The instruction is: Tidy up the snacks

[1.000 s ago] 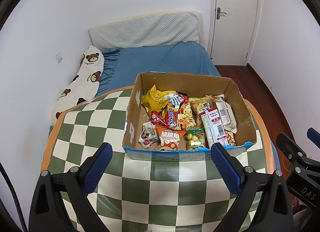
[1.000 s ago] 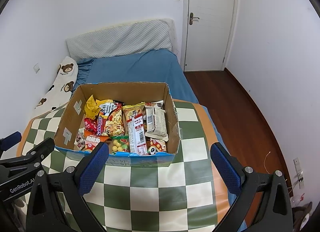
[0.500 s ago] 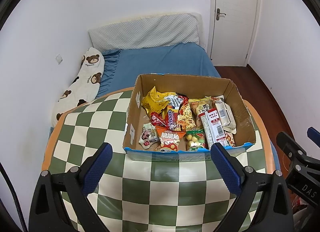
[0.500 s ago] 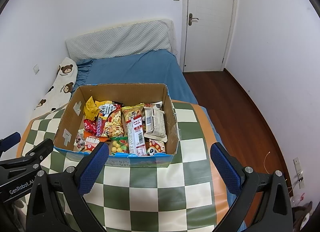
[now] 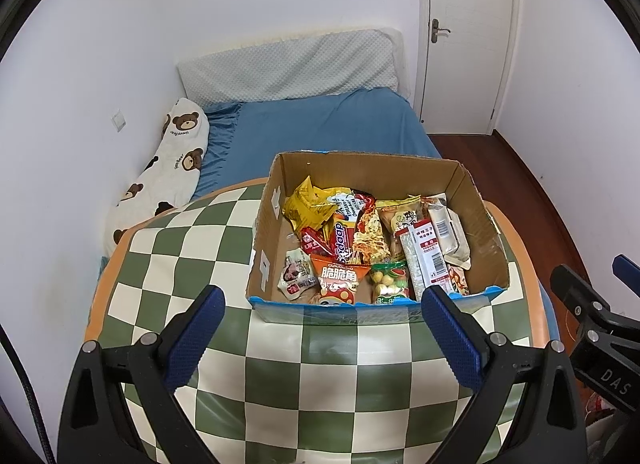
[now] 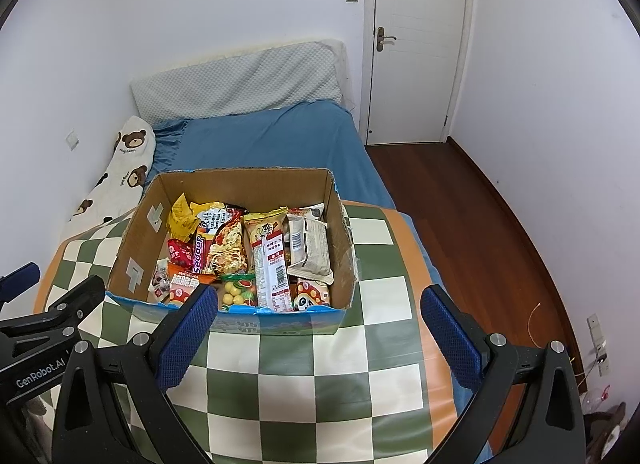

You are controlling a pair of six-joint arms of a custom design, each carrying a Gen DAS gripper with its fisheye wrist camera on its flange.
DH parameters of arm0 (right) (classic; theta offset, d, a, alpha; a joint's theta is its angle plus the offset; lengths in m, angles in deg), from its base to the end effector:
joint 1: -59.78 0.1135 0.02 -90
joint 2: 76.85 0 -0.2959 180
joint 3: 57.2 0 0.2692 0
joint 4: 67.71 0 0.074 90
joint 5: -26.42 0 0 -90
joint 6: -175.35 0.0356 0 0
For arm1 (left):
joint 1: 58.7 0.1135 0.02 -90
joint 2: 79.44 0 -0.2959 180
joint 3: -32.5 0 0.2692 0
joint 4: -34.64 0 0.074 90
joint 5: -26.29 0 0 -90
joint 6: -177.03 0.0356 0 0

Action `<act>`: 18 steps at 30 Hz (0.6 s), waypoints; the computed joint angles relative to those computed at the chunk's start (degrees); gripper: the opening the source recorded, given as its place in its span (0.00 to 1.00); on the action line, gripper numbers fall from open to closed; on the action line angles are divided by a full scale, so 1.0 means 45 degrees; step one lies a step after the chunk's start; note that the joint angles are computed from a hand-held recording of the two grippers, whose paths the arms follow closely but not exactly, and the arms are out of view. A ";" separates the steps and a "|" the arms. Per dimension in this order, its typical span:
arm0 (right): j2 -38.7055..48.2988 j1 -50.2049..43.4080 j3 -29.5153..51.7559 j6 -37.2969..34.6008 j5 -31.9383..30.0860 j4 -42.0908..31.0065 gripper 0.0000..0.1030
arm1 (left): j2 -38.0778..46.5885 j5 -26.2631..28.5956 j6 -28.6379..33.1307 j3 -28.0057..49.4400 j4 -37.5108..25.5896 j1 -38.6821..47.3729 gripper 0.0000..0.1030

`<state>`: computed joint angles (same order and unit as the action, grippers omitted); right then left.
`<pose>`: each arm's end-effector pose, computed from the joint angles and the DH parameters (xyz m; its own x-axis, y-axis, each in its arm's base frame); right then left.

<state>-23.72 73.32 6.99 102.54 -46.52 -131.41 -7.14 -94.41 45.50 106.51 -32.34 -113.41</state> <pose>0.1699 0.0302 0.3160 -0.7532 0.1092 -0.6486 0.1799 0.9827 -0.0434 0.1552 -0.1877 0.3084 -0.7763 0.1101 -0.6206 0.0851 0.9939 0.0698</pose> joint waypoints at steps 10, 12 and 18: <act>-0.0038 0.0025 -0.0035 0.0039 0.0027 -0.0029 1.00 | 0.0016 -0.0087 0.0014 0.0117 -0.0090 -0.0081 0.98; -0.0050 0.0038 -0.0041 0.0034 0.0042 -0.0001 1.00 | 0.0015 -0.0111 0.0008 0.0162 -0.0138 -0.0121 0.98; -0.0126 0.0057 -0.0105 0.0058 0.0097 -0.0021 1.00 | 0.0018 -0.0109 0.0032 0.0136 -0.0099 -0.0117 0.98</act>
